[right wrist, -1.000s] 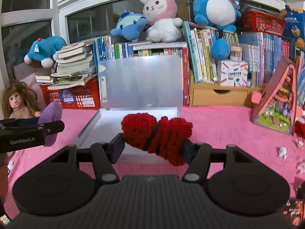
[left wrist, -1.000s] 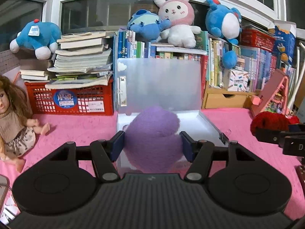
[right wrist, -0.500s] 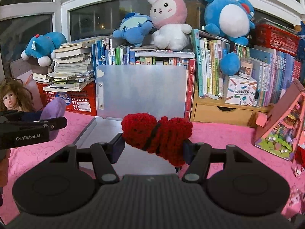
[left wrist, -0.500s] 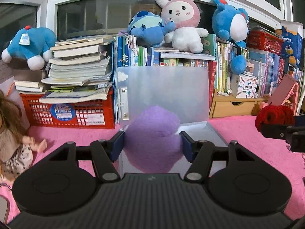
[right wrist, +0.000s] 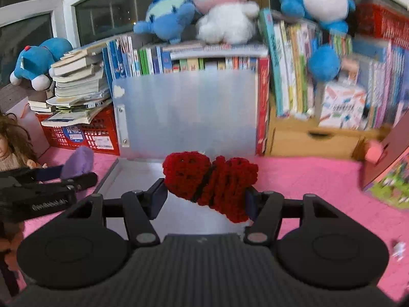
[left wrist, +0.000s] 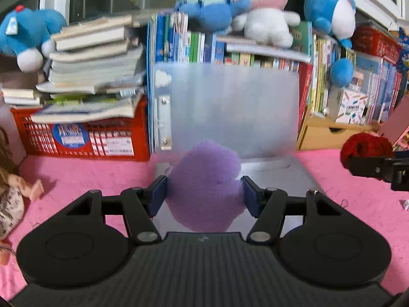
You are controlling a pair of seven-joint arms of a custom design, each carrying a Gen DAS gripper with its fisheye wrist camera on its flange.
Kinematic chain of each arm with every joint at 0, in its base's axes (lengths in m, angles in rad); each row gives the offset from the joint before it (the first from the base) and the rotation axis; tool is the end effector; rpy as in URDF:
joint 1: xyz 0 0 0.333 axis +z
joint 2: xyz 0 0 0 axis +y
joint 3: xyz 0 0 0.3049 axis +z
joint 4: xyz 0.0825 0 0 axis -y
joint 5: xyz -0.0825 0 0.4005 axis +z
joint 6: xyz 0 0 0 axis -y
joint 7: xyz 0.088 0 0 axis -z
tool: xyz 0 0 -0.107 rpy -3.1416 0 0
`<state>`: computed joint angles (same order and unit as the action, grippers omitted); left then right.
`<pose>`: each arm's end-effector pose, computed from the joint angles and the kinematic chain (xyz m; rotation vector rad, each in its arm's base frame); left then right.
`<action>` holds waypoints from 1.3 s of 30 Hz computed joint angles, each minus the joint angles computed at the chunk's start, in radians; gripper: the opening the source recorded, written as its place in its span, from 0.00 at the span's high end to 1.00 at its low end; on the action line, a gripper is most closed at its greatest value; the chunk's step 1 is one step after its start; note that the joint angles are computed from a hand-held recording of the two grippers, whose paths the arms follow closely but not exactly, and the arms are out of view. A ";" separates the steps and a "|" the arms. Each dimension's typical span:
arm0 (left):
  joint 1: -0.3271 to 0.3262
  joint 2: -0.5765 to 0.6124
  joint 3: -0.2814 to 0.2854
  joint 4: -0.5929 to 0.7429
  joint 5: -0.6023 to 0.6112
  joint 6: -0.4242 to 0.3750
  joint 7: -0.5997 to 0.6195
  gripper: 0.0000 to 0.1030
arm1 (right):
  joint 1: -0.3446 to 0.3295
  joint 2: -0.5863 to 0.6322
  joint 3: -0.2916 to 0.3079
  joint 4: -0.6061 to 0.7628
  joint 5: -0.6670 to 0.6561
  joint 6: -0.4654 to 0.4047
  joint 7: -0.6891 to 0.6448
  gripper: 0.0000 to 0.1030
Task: Organize objects
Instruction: 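Carry the lilac heart and red bow with both grippers over the open box, then lower both items into the box and open both grippers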
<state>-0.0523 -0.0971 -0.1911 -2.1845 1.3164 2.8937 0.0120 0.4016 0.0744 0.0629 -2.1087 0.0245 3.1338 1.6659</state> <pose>0.5274 -0.1919 0.4673 -1.7093 1.5042 -0.9023 0.5541 0.2744 0.4777 -1.8346 1.2937 -0.5426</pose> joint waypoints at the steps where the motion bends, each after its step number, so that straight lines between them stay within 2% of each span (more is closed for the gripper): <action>1: -0.001 0.015 -0.001 0.007 0.000 -0.002 0.001 0.34 | -0.028 0.017 0.040 0.009 0.083 -0.002 -0.067 0.38; 3: -0.006 0.045 0.001 0.016 0.005 -0.003 0.005 0.34 | -0.055 0.046 0.085 0.026 0.187 -0.015 -0.153 0.38; 4: -0.011 0.058 0.003 0.020 0.006 -0.003 0.008 0.34 | -0.053 0.058 0.086 0.033 0.208 -0.024 -0.170 0.38; 8: -0.032 0.109 0.018 0.036 -0.004 -0.003 0.025 0.34 | 0.000 0.106 0.035 0.057 0.173 -0.043 -0.137 0.38; 13: -0.056 0.148 0.037 0.047 -0.009 -0.006 0.051 0.34 | 0.005 0.155 0.039 0.084 0.194 -0.058 -0.145 0.38; 24: -0.080 0.193 0.063 0.058 -0.096 -0.012 0.157 0.34 | 0.048 0.210 -0.007 0.113 0.147 -0.089 -0.106 0.38; 32: -0.096 0.217 0.072 0.066 -0.139 -0.026 0.215 0.34 | 0.044 0.226 -0.006 0.116 0.134 -0.101 -0.096 0.36; 36: -0.101 0.222 0.076 0.067 -0.159 -0.030 0.237 0.34 | 0.050 0.227 -0.013 0.116 0.128 -0.099 -0.088 0.34; 39: -0.103 0.219 0.077 0.064 -0.173 -0.031 0.253 0.33 | 0.043 0.224 -0.005 0.111 0.134 -0.094 -0.091 0.26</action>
